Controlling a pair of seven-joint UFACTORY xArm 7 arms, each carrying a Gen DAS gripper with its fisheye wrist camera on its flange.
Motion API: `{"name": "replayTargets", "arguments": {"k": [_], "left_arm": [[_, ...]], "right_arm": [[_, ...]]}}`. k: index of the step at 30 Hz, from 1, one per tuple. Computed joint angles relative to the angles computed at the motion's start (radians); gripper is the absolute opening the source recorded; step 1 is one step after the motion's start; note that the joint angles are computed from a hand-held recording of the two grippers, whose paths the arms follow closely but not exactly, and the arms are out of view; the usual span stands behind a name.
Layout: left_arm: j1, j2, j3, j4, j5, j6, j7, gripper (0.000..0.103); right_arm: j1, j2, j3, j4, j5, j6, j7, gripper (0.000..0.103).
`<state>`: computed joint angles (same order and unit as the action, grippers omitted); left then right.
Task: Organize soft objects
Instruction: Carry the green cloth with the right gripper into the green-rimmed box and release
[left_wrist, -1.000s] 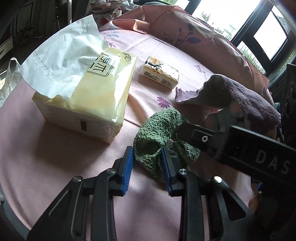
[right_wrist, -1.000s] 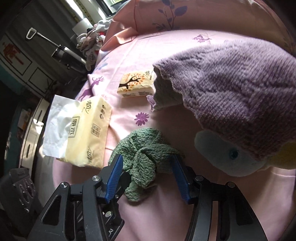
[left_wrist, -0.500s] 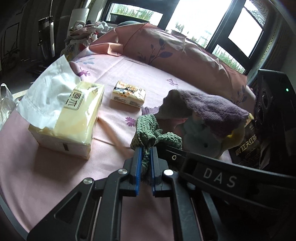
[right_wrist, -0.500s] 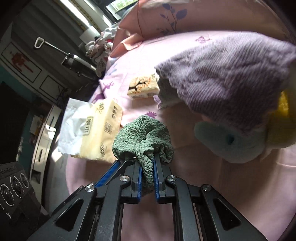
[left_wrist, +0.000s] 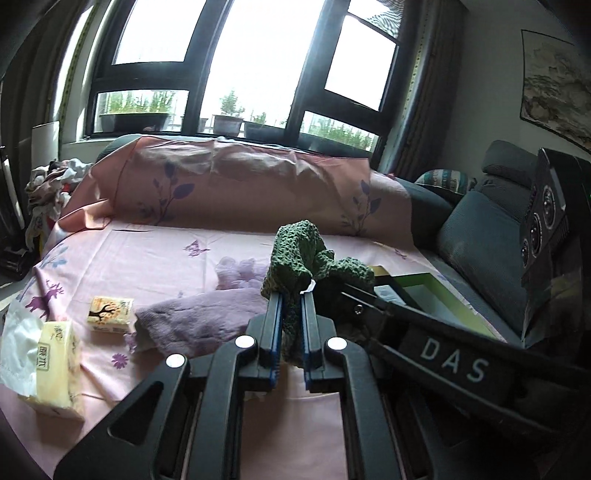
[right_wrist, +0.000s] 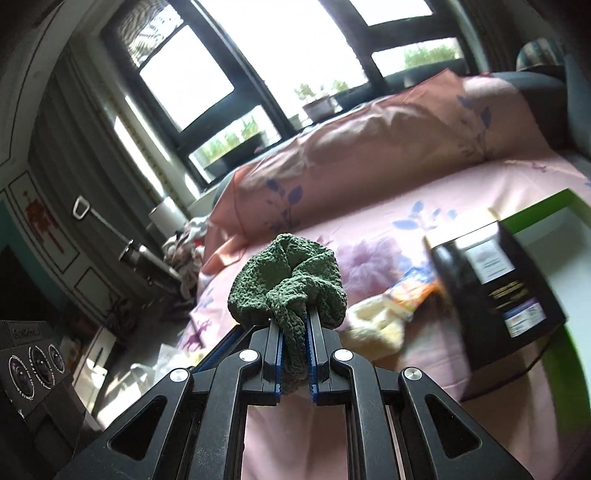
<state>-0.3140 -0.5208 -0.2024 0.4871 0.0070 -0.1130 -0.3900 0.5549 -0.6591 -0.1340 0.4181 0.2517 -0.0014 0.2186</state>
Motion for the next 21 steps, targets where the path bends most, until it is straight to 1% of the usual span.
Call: {"name": "replayTargets", "arguments": {"k": [1, 2, 3, 6, 8, 10, 11, 13, 14, 17, 19, 21], "left_arm": [[-0.022, 0.029, 0.001, 0.026, 0.007, -0.006, 0.009, 0.005], [-0.038, 0.060, -0.003, 0.053, 0.014, -0.013, 0.018, 0.005], [-0.058, 0.087, -0.004, 0.076, 0.020, -0.019, 0.027, 0.005], [-0.124, 0.161, 0.001, 0.144, 0.029, -0.015, 0.051, 0.005], [-0.202, 0.217, 0.036, 0.197, 0.027, 0.000, 0.077, 0.005], [-0.260, 0.274, 0.058, 0.254, 0.021, 0.024, 0.113, 0.005], [-0.302, 0.303, 0.082, 0.281, 0.007, 0.033, 0.140, 0.005], [-0.408, 0.355, 0.148, 0.333, -0.055, 0.064, 0.223, 0.005], [-0.432, 0.380, 0.155, 0.358, -0.080, 0.078, 0.257, 0.006], [-0.432, 0.446, 0.114, 0.427, -0.111, 0.125, 0.321, 0.006], [-0.417, 0.482, 0.080, 0.465, -0.111, 0.145, 0.331, 0.006], [-0.409, 0.520, 0.054, 0.506, -0.181, 0.173, 0.401, 0.006]], "right_arm": [[-0.053, -0.031, 0.021, -0.019, -0.004, 0.004, 0.013, 0.012], [-0.091, -0.031, 0.039, -0.017, -0.006, -0.002, 0.031, 0.012], [-0.123, -0.058, 0.043, -0.033, -0.010, 0.000, 0.040, 0.012], [-0.193, -0.120, 0.021, -0.073, -0.017, 0.007, 0.055, 0.012], [-0.247, -0.151, 0.015, -0.095, -0.018, 0.010, 0.071, 0.012], [-0.285, -0.186, -0.016, -0.124, -0.020, 0.011, 0.072, 0.012], [-0.302, -0.201, -0.033, -0.137, -0.018, 0.012, 0.072, 0.012], [-0.339, -0.223, -0.056, -0.155, -0.015, 0.024, 0.075, 0.012], [-0.355, -0.232, -0.067, -0.163, -0.012, 0.028, 0.076, 0.012], [-0.434, -0.252, -0.070, -0.184, -0.004, 0.067, 0.094, 0.012], [-0.466, -0.263, -0.094, -0.198, 0.001, 0.078, 0.090, 0.012], [-0.479, -0.258, -0.123, -0.204, 0.012, 0.079, 0.083, 0.012]]}}
